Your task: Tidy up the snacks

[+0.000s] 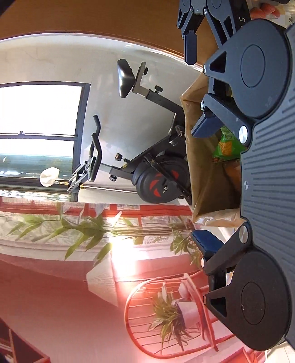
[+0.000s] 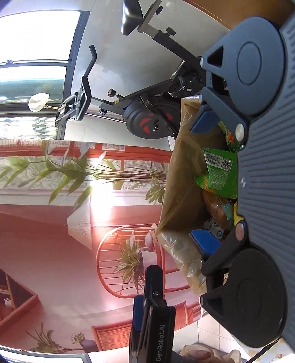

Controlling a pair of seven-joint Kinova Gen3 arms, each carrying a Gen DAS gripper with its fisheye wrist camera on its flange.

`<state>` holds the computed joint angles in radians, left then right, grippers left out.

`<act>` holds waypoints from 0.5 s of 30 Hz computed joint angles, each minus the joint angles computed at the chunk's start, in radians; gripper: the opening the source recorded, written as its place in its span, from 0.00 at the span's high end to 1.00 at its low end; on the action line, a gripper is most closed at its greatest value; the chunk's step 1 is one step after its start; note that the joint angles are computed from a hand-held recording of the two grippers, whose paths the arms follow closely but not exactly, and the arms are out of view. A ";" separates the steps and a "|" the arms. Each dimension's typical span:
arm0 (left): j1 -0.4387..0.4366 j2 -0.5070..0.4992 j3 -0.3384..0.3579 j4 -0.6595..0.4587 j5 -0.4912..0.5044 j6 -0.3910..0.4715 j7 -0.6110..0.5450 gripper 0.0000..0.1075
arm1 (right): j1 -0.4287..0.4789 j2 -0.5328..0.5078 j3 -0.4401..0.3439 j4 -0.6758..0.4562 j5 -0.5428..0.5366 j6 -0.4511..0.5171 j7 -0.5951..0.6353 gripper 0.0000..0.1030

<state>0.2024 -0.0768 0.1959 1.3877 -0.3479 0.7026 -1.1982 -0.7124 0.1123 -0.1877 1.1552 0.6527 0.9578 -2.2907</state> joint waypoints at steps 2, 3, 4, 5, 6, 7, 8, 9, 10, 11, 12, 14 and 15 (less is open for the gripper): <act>-0.067 -0.025 0.093 0.002 -0.081 0.017 0.076 0.16 | -0.016 -0.017 -0.006 -0.009 0.026 0.030 -0.023 0.08; -0.084 -0.037 0.121 0.004 -0.122 0.025 0.116 0.16 | -0.022 -0.034 -0.011 -0.003 0.042 0.035 -0.040 0.08; -0.085 -0.047 0.131 0.007 -0.146 0.029 0.157 0.15 | -0.026 -0.052 -0.020 0.010 0.066 0.035 -0.067 0.08; -0.069 -0.058 0.122 0.008 -0.154 0.034 0.188 0.15 | -0.022 -0.066 -0.041 0.022 0.099 0.038 -0.097 0.08; -0.039 -0.069 0.095 0.010 -0.151 0.038 0.202 0.15 | -0.036 -0.083 -0.049 0.035 0.139 0.048 -0.132 0.06; -0.020 -0.079 0.082 0.011 -0.156 0.042 0.220 0.15 | -0.034 -0.090 -0.075 0.040 0.180 0.064 -0.162 0.05; -0.018 -0.092 0.087 0.018 -0.164 0.043 0.239 0.15 | -0.047 -0.106 -0.087 0.056 0.221 0.073 -0.190 0.04; -0.029 -0.104 0.099 0.025 -0.169 0.044 0.253 0.15 | -0.049 -0.118 -0.108 0.072 0.258 0.080 -0.222 0.04; -0.039 -0.122 0.111 0.039 -0.171 0.040 0.268 0.14 | -0.050 -0.129 -0.129 0.084 0.288 0.091 -0.248 0.02; -0.052 -0.140 0.124 0.054 -0.174 0.037 0.281 0.14 | -0.048 -0.136 -0.147 0.093 0.311 0.101 -0.272 0.02; -0.071 -0.156 0.143 0.071 -0.183 0.033 0.303 0.13 | -0.048 -0.145 -0.165 0.104 0.336 0.109 -0.304 0.02; -0.097 -0.184 0.168 0.094 -0.177 0.029 0.317 0.12 | -0.041 -0.163 -0.192 0.126 0.352 0.112 -0.348 0.01; -0.110 -0.193 0.179 0.101 -0.170 0.030 0.323 0.11 | -0.036 -0.169 -0.206 0.132 0.356 0.116 -0.365 0.01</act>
